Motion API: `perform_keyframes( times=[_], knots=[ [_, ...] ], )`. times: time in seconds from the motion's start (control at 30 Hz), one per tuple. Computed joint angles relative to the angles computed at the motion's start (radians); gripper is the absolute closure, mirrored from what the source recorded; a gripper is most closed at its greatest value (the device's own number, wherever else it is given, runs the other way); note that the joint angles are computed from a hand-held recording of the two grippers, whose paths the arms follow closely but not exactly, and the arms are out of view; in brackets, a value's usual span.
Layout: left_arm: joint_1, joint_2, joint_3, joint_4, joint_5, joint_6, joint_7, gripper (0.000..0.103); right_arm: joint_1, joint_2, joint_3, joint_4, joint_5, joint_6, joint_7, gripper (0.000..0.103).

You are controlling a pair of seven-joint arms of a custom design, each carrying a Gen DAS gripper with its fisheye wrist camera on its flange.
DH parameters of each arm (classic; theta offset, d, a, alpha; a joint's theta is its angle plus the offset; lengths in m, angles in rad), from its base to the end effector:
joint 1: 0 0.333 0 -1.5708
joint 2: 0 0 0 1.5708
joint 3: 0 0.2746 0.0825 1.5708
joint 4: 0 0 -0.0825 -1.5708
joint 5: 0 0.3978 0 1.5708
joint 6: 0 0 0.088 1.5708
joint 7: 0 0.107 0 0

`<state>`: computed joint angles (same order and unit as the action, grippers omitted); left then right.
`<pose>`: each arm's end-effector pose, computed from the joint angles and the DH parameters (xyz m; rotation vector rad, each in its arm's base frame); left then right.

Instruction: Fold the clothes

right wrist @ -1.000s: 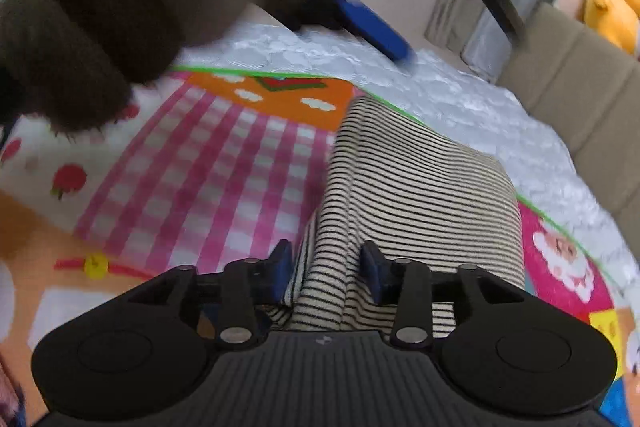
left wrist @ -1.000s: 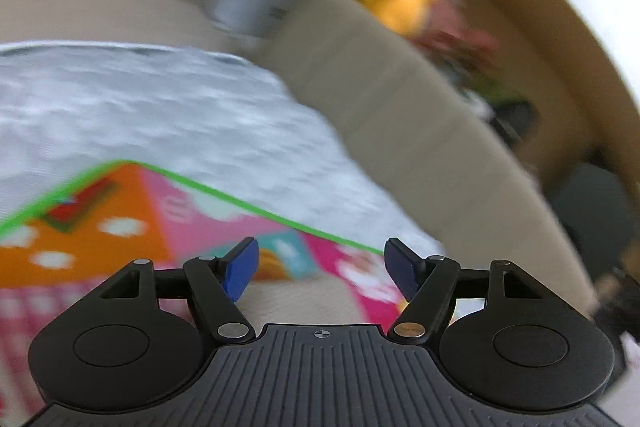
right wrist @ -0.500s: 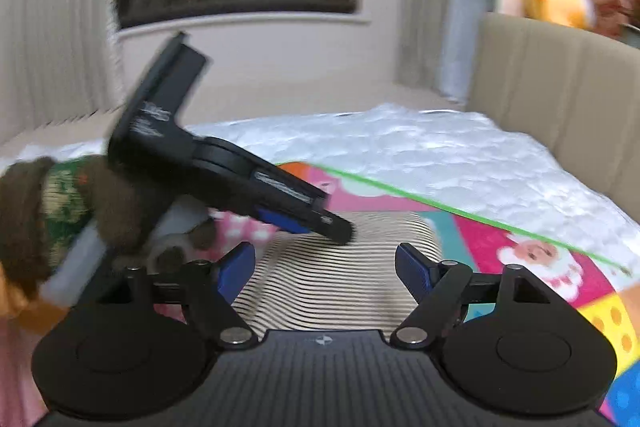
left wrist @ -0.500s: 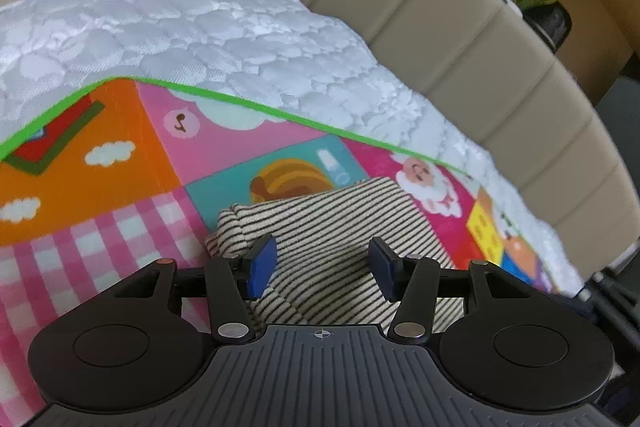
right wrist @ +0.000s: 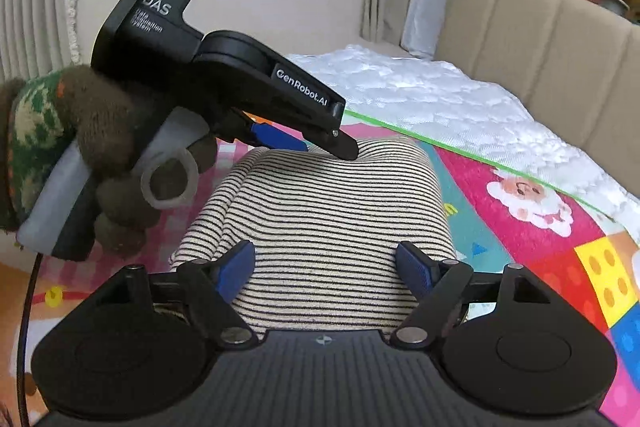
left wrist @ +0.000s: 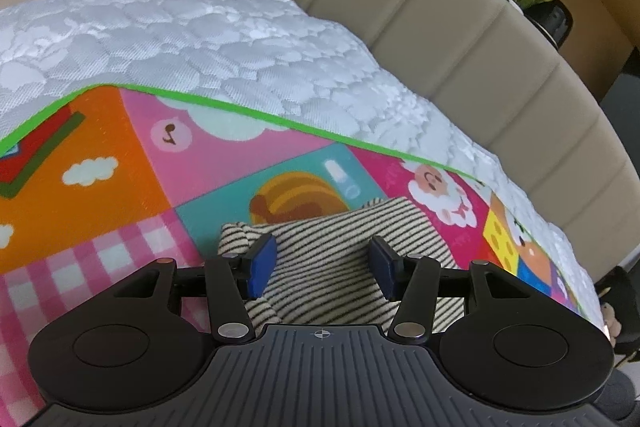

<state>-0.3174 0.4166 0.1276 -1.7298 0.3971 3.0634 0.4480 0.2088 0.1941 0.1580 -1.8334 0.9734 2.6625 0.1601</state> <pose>0.6792 -0.1732 0.4034 -2.1875 1.2747 -1.1673 0.6225 0.2081 0.4407 -2.1783 0.6160 -0.4356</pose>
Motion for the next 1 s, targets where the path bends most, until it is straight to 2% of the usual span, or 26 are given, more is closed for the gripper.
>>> perform_keyframes(
  times=[0.17, 0.3, 0.4, 0.5, 0.53, 0.63, 0.73, 0.8, 0.9, 1.0],
  knots=[
    [-0.027, -0.003, 0.029, 0.002, 0.030, -0.007, -0.029, 0.047, -0.006, 0.004, 0.008, -0.009, 0.068, 0.012, -0.053, 0.022],
    [-0.095, -0.083, 0.088, -0.044, 0.127, -0.068, -0.158, 0.045, -0.020, 0.010, 0.000, 0.001, 0.096, -0.035, -0.057, 0.021],
    [-0.090, -0.162, 0.045, -0.067, 0.160, -0.193, -0.175, 0.036, -0.023, 0.017, -0.004, 0.011, 0.094, -0.052, -0.056, 0.021],
    [-0.059, -0.198, -0.039, -0.053, 0.099, -0.343, -0.103, 0.022, -0.020, 0.024, -0.007, 0.023, 0.063, -0.059, -0.038, 0.020],
    [-0.045, -0.200, -0.062, -0.053, 0.076, -0.359, -0.091, 0.019, -0.021, 0.025, -0.008, 0.027, 0.050, -0.068, -0.035, 0.020],
    [-0.002, -0.187, -0.123, -0.064, 0.021, -0.346, -0.079, 0.015, -0.040, 0.035, -0.019, 0.065, 0.011, -0.147, -0.030, 0.019],
    [0.057, -0.135, -0.187, -0.058, -0.054, -0.311, -0.053, 0.014, -0.076, 0.076, -0.043, 0.163, -0.059, -0.292, 0.027, 0.017],
    [0.092, -0.121, -0.215, -0.088, -0.112, -0.247, -0.046, 0.011, -0.109, 0.123, -0.054, 0.255, -0.082, -0.389, 0.088, 0.016],
    [0.122, -0.137, -0.232, -0.134, -0.161, -0.177, -0.001, 0.012, -0.141, 0.260, -0.062, 0.461, -0.114, -0.464, 0.322, 0.012],
    [0.127, -0.135, -0.238, -0.137, -0.178, -0.167, 0.051, 0.013, -0.155, 0.413, -0.045, 0.670, -0.159, -0.510, 0.510, 0.011]
  ],
)
